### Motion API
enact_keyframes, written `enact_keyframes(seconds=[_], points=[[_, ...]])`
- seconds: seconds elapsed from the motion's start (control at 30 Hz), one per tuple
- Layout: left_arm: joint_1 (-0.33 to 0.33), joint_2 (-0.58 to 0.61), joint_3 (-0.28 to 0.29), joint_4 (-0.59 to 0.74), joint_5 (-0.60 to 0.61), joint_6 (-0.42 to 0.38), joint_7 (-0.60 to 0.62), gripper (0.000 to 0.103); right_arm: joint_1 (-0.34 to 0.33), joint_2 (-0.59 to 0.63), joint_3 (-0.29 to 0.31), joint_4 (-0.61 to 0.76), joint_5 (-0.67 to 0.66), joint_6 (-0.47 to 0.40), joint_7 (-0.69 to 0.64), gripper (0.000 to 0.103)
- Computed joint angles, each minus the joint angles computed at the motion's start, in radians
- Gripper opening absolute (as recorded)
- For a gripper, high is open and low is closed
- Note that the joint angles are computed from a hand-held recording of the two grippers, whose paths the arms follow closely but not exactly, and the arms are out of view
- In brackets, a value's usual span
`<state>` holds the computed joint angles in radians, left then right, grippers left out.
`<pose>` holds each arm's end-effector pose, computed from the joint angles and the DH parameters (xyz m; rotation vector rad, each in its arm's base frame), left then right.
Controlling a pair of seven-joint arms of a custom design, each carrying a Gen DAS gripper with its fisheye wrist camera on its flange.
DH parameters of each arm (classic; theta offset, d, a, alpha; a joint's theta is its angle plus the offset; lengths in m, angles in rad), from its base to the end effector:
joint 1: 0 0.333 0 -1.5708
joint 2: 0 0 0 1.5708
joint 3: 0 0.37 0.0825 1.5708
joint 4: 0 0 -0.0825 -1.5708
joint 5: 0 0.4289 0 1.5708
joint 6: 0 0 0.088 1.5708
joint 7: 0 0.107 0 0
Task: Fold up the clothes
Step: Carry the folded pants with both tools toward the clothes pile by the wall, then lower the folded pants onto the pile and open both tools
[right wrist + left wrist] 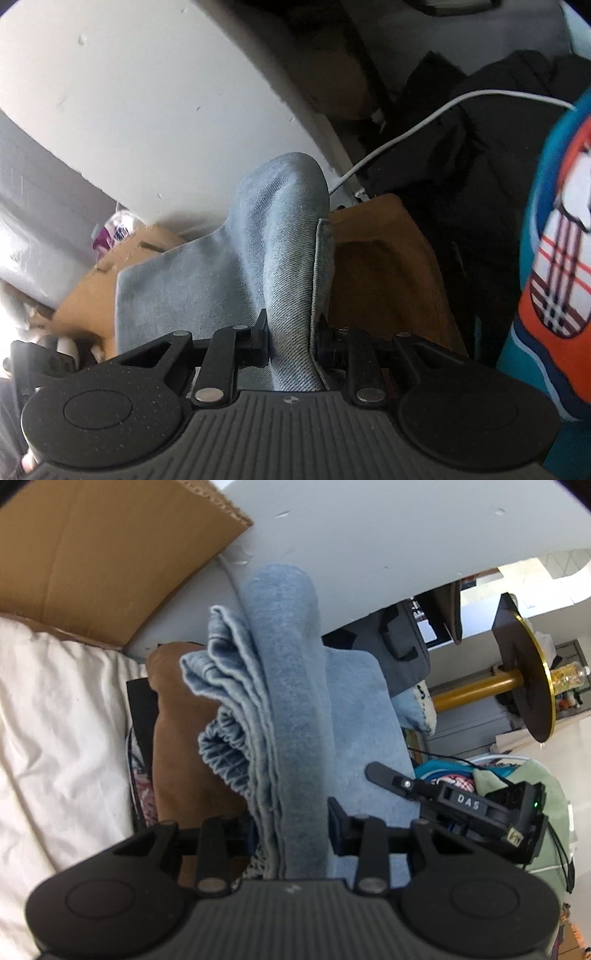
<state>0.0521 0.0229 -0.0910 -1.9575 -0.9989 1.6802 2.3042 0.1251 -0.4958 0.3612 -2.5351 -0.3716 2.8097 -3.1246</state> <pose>0.5837 -0.1037 0.5186 1.1861 -1.9795 0.9595 0.3909 0.2458 0.5407 -0.9160 2.1594 -0.2867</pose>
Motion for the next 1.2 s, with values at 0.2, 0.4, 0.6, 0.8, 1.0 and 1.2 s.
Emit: enact_keyframes(seconds=[0.2, 0.4, 0.6, 0.8, 1.0, 1.2], points=[[-0.004, -0.002, -0.002, -0.002, 0.007, 0.012, 0.01, 0.038, -0.012, 0.022, 0.012, 0.017, -0.042, -0.04, -0.003, 0.022], [-0.011, 0.002, -0.009, 0.009, 0.074, 0.059, -0.022, 0.045, 0.021, 0.056, -0.009, 0.037, -0.061, -0.105, -0.017, 0.027], [-0.029, -0.044, -0.009, 0.021, 0.164, 0.094, 0.026, 0.043, 0.048, 0.066, -0.028, 0.048, -0.087, -0.148, 0.003, 0.032], [-0.033, -0.066, 0.005, 0.057, 0.201, 0.14, 0.047, 0.043, 0.065, 0.078, -0.028, 0.066, -0.121, -0.213, 0.015, 0.041], [-0.044, -0.092, 0.012, 0.087, 0.149, 0.133, 0.086, 0.043, 0.092, 0.074, -0.043, 0.088, -0.133, -0.306, 0.013, 0.047], [-0.077, -0.105, -0.001, 0.073, 0.134, 0.135, 0.114, 0.043, 0.111, 0.065, -0.04, 0.106, -0.166, -0.385, 0.04, 0.047]])
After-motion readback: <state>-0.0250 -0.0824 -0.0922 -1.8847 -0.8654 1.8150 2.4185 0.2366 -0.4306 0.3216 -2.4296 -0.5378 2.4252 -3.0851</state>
